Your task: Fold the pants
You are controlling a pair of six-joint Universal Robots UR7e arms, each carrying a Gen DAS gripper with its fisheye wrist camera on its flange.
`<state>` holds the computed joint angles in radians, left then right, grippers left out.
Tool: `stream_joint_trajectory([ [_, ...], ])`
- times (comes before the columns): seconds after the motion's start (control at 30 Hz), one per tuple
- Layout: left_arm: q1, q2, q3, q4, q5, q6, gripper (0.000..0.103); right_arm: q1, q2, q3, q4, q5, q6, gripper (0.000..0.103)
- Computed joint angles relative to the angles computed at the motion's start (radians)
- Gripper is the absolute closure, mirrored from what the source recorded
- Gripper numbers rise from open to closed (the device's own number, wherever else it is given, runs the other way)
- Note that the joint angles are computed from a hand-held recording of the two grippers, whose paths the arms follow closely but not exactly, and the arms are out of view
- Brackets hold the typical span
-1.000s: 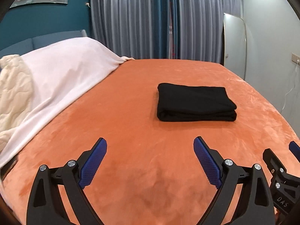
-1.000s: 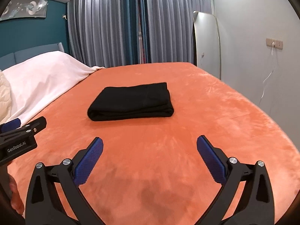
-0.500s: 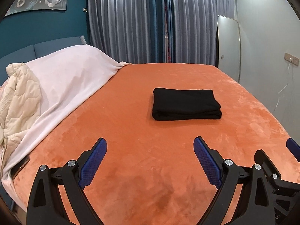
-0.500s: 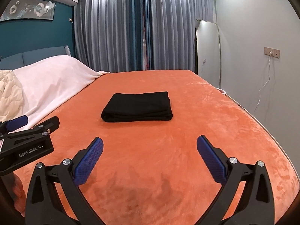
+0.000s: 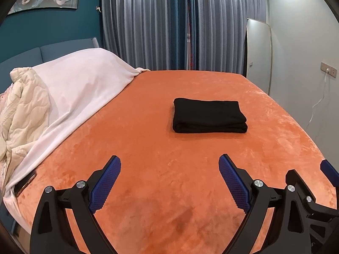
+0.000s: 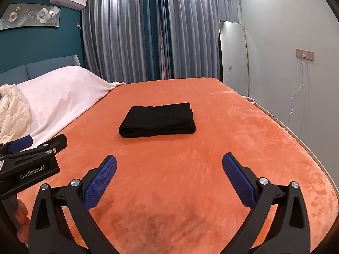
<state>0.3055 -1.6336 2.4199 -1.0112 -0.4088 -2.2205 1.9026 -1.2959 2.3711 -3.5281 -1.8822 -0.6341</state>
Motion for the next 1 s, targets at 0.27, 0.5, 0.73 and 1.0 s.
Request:
stream_joint_trajectory([
  [0.27, -0.041, -0.006, -0.001, 0.031, -0.023, -0.024, 0.011, 0.017, -0.020, 0.018, 0.005, -0.004, 0.000, 0.005],
  [0.5, -0.067, 0.005, -0.009, 0.054, -0.042, -0.046, 0.011, 0.031, -0.034, 0.033, 0.000, -0.009, 0.004, 0.005],
  [0.73, -0.075, 0.003, -0.006, 0.010, -0.050, 0.004, 0.011, 0.032, -0.047, 0.036, 0.008, -0.008, 0.008, 0.005],
  [1.0, -0.098, 0.064, -0.019, 0.080, -0.045, -0.112, 0.011, 0.033, -0.059, 0.043, 0.011, -0.014, 0.014, 0.005],
])
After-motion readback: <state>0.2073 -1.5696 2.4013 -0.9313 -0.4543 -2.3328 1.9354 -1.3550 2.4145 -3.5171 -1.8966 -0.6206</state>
